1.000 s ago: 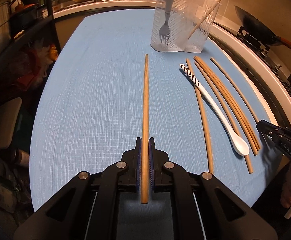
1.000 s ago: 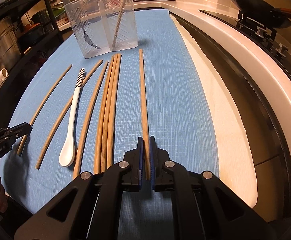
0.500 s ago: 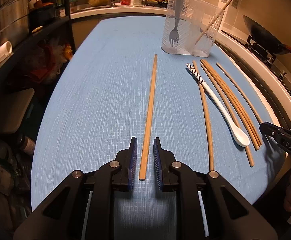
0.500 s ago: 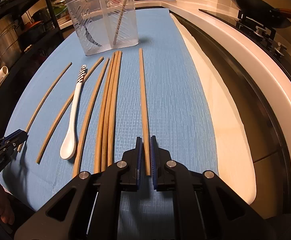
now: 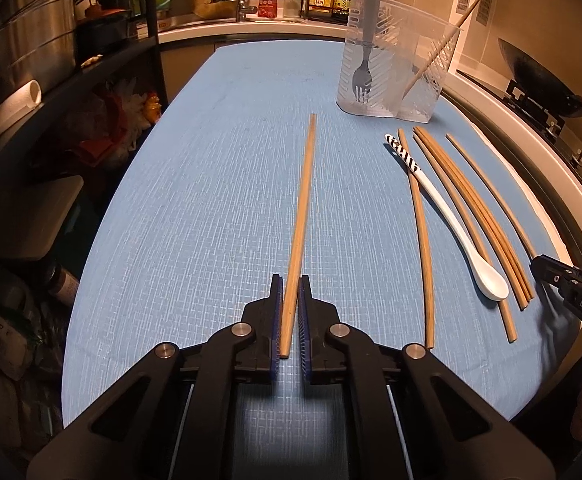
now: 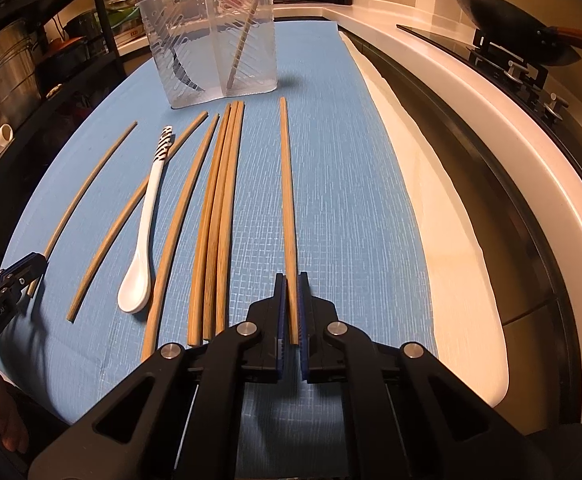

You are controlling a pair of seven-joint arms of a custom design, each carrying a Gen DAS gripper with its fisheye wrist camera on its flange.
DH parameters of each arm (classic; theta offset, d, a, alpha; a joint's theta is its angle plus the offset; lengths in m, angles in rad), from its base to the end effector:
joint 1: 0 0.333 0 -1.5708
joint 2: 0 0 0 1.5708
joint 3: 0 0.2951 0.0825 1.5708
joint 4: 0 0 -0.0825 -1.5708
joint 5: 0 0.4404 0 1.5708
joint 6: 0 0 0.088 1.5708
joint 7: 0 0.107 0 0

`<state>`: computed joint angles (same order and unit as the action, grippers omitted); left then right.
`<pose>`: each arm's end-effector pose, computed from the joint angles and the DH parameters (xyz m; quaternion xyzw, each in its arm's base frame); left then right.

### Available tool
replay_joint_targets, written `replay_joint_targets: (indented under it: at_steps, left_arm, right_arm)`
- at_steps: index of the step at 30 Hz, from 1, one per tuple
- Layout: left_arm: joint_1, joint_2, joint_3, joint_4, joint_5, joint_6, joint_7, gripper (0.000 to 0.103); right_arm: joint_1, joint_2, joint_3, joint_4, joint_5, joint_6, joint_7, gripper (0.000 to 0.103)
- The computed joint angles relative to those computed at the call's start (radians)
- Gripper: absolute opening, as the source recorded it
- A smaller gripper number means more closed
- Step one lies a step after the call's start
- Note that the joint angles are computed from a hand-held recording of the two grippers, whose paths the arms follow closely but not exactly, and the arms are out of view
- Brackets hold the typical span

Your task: Organize utensils

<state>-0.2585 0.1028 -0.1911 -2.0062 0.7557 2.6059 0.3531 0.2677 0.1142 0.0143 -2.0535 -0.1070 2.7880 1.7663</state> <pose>0.5873 -0.2971 0.4076 -0.7307 0.5906 -0.2437 0.2406 0.6325 0.1881 0.4014 -0.7291 0.6119 -0.1859 0.2437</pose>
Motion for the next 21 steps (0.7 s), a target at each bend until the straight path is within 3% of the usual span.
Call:
replay_joint_targets:
  at_steps: [21]
  left_arm:
    - [-0.001, -0.001, 0.000, 0.000, 0.006, -0.005, -0.002, 0.008]
  right_arm:
    - [0.002, 0.000, -0.003, 0.000, -0.022, 0.003, 0.009, 0.005]
